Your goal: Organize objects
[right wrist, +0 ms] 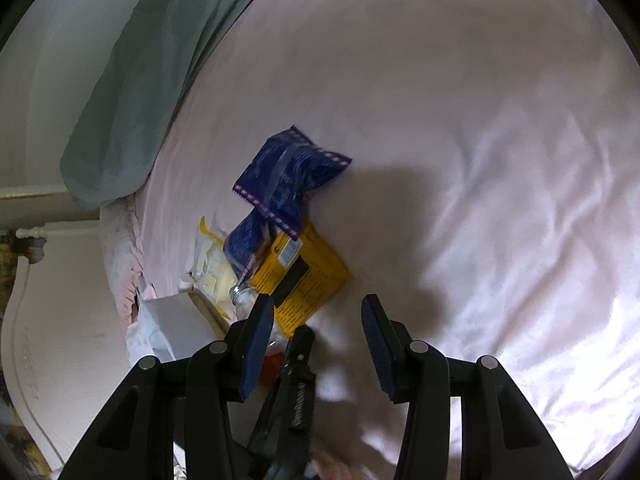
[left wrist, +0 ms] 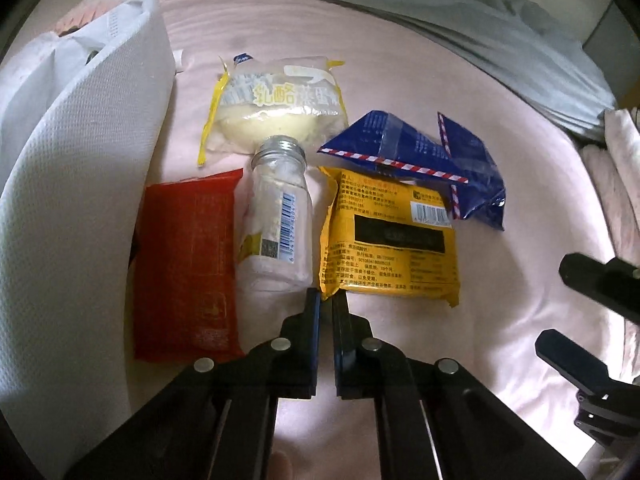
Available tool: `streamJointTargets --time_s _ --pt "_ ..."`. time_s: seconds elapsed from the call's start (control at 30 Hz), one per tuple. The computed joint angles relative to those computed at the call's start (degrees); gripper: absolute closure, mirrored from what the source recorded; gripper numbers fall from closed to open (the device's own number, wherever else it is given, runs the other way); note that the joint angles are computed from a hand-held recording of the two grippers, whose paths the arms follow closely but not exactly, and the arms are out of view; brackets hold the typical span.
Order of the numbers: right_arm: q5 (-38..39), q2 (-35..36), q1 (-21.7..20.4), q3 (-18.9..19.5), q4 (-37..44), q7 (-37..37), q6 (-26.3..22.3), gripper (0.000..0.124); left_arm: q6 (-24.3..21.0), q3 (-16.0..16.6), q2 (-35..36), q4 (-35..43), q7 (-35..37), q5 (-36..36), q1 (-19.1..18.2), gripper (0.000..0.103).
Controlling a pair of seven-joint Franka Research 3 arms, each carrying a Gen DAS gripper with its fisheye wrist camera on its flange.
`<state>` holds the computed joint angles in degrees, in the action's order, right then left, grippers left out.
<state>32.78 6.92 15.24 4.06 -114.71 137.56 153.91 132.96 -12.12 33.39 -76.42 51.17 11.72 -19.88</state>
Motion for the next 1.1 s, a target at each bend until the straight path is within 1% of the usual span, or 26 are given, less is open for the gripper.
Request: streamJointTargets --time_s 0.2,0.33,0.4,0.5,0.57,0.6,0.63,0.67,0.77,0.8,0.87,0.9,0.97,1.03,1.1 --pt "3.0 -1.4 -0.8 -0.2 -2.8 -0.6 1.8 0.079 -0.9 -0.6 -0.6 0.2 1.8 -1.3 0.7 0.098" --pt "6.8 -1.2 -1.5 -0.1 -3.2 -3.5 2.5 0.079 0.5 -0.3 -2.6 -1.4 1.5 -1.1 0.8 0.099" --pt "10.6 0.1 -1.9 0.5 -2.4 -7.2 3.4 0.079 1.4 0.0 -3.4 -2.3 0.8 -0.5 0.7 0.099" --pt "19.5 3.2 -3.1 2.2 0.7 -16.2 2.6 0.079 1.2 0.1 -3.2 -1.8 0.4 0.0 0.6 0.099" --pt "25.2 5.4 -3.9 3.4 2.9 -21.2 0.6 0.079 0.4 0.3 -3.1 -1.4 0.7 0.8 0.4 0.099" --pt "28.4 6.3 -4.3 4.0 3.8 -23.4 -0.5 0.076 0.5 0.3 -3.4 -1.6 0.6 1.1 0.2 0.099" --pt "30.4 6.6 -4.5 4.2 4.1 -24.6 -1.2 0.075 0.5 0.3 -3.7 -1.8 0.3 1.4 0.0 0.099" --pt "34.0 7.2 -5.0 4.7 4.5 -26.8 -2.0 0.075 0.8 0.3 -3.8 -1.9 0.3 1.4 0.2 0.099" --pt "44.2 7.5 -5.5 5.3 4.1 -32.2 -1.5 0.075 2.5 0.5 -5.4 -3.8 -0.8 1.4 0.7 0.101" --pt "45.8 7.5 -5.3 5.2 4.0 -33.0 -0.9 0.075 3.0 0.5 -5.8 -4.2 -1.1 1.3 0.9 0.101" --pt "47.3 7.7 -4.3 4.7 3.8 -33.1 2.1 0.075 3.1 0.6 -5.3 -3.5 -1.7 1.4 1.0 0.101" --pt "46.4 8.4 -3.8 4.4 4.5 -31.8 2.9 0.075 2.7 0.7 -5.5 -3.6 -2.1 1.6 0.8 0.101" --pt "45.9 9.5 -3.5 4.4 4.9 -30.1 3.1 0.075 1.8 0.7 -5.1 -2.9 -2.7 2.4 0.2 0.101" --pt "47.5 10.0 -3.7 4.8 5.2 -31.0 3.5 0.075 0.8 0.6 -4.3 -1.6 -2.3 2.7 0.0 0.1" --pt "44.2 10.3 -3.1 4.4 5.7 -28.8 4.3 0.075 -1.0 0.6 -3.5 -0.1 -2.0 3.3 -0.7 0.097"
